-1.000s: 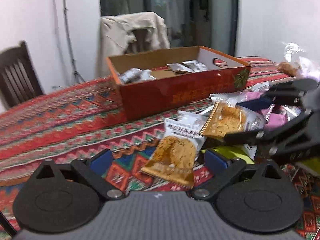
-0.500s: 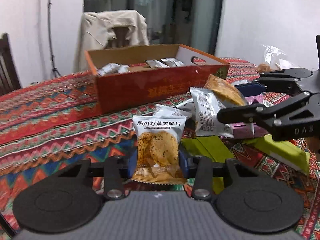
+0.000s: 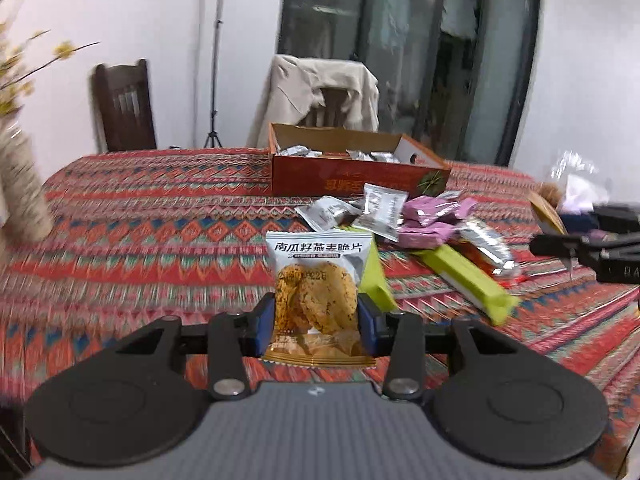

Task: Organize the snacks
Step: 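Lift both biscuit packets and carry them toward the cardboard box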

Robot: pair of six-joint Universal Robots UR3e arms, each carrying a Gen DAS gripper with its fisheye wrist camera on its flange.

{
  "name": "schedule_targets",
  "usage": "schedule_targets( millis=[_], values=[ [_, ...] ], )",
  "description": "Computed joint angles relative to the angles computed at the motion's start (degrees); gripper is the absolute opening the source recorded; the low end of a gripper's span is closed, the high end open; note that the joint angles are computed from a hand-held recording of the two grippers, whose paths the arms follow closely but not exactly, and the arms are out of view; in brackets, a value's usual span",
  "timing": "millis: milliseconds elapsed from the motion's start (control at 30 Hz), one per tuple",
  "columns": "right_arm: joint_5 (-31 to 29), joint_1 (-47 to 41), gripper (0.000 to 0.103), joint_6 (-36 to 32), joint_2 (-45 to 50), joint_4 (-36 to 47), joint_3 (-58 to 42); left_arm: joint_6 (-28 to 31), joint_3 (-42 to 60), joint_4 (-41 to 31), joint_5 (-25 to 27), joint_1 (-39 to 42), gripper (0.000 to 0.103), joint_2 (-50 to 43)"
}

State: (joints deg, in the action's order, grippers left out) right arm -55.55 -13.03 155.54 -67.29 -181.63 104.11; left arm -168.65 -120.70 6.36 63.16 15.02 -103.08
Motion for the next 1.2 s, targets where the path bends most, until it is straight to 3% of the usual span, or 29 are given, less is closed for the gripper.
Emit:
schedule_targets(
  millis=[100, 233, 467, 567, 867, 967, 1100, 1200],
  values=[
    [3.7, -5.5, 0.049, -2.6, -10.8, -2.9, 15.2, -3.9, -11.3, 4.7, 0.5, 0.6, 0.043, 7.9],
    [9.2, -13.8, 0.049, -8.1, -23.4, -0.3, 30.0, -6.5, -21.5, 3.1, -3.3, 2.0, 0.043, 17.4],
    [16.8, -26.1, 0.049, -16.9, -41.1, 10.2, 44.0, -7.0, -23.9, 4.8, 6.5, -6.4, 0.044, 20.4],
    [17.7, -28.0, 0.050, -17.3, -43.5, 11.8, 45.8, -6.8, -23.0, 6.9, 5.7, -6.8, 0.044, 19.0],
    [15.8, -24.1, 0.050, -12.0, -34.9, 1.0, 44.0, -7.1, -15.6, 5.7, 7.8, -8.8, 0.044, 12.6],
    [14.4, -21.7, 0.050, -7.8, -29.1, -3.7, 40.6, -7.1, -13.2, 8.8, 5.4, -7.9, 0.044, 8.6],
    [11.5, -17.8, 0.050, -3.3, -21.5, -8.9, 34.1, -6.7, -5.7, 3.6, 1.2, -6.6, 0.044, 4.1],
    [10.7, -15.8, 0.050, -0.6, -16.5, -8.4, 27.1, -5.9, 3.2, -2.7, 1.1, -7.7, 0.044, 0.7]
  ],
)
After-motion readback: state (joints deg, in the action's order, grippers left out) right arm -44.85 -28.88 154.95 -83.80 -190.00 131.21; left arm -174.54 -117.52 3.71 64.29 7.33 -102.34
